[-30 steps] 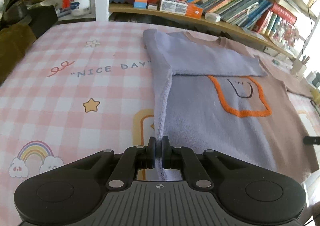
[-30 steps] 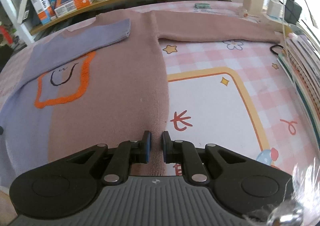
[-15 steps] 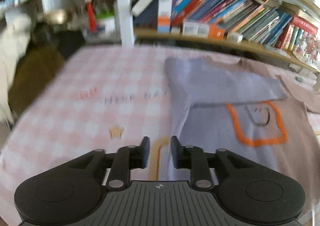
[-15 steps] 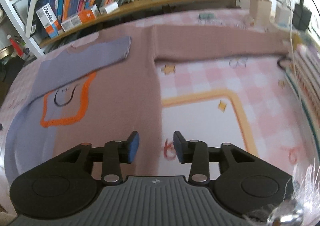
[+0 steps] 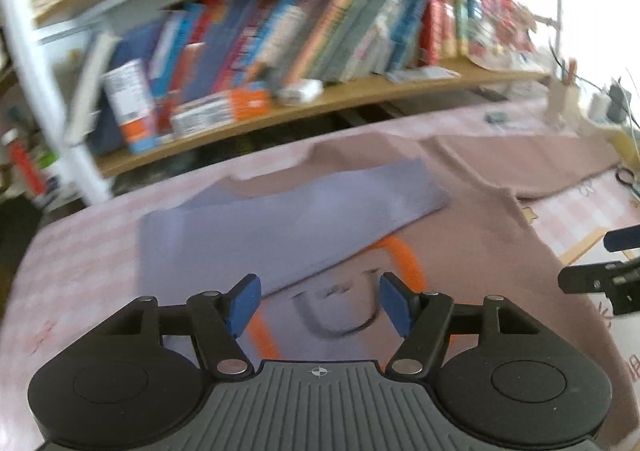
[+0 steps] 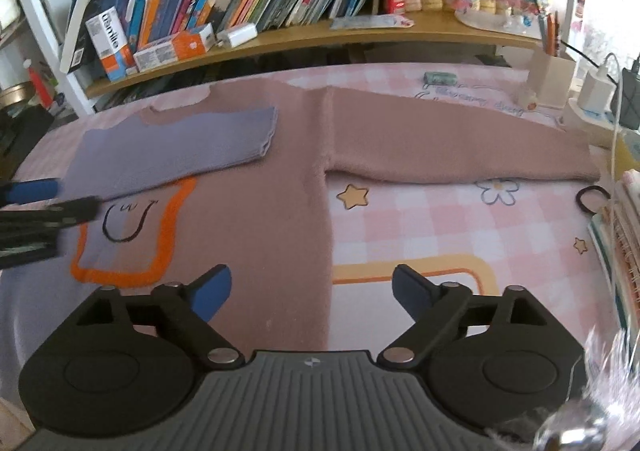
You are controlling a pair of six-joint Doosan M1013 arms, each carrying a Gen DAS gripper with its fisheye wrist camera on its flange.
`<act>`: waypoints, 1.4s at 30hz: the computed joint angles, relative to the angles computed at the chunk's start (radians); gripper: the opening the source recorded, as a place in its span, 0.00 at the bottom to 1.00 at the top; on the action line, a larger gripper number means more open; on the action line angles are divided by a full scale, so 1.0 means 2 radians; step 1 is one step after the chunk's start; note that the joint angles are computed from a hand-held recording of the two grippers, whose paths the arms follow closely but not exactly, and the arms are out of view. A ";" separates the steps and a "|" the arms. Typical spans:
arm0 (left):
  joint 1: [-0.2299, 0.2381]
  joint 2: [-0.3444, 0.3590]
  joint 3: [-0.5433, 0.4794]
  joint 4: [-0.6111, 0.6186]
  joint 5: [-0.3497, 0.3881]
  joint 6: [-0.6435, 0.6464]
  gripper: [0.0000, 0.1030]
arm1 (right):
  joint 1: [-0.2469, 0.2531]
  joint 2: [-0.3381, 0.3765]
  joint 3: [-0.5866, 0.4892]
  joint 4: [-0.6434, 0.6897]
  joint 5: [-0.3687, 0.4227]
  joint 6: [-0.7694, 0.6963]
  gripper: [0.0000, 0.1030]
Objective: Fold clothes
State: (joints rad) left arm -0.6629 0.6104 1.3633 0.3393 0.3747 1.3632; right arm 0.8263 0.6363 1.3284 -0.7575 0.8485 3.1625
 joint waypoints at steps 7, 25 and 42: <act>-0.015 0.036 -0.039 -0.021 -0.019 0.069 0.65 | 0.003 0.000 0.006 0.011 0.005 0.001 0.91; -0.027 0.100 -0.128 -0.115 0.020 0.185 0.42 | 0.000 -0.012 0.028 0.030 0.009 0.020 0.91; 0.041 0.012 -0.021 0.271 -0.051 -0.369 0.03 | 0.007 0.005 -0.010 0.008 0.031 0.034 0.91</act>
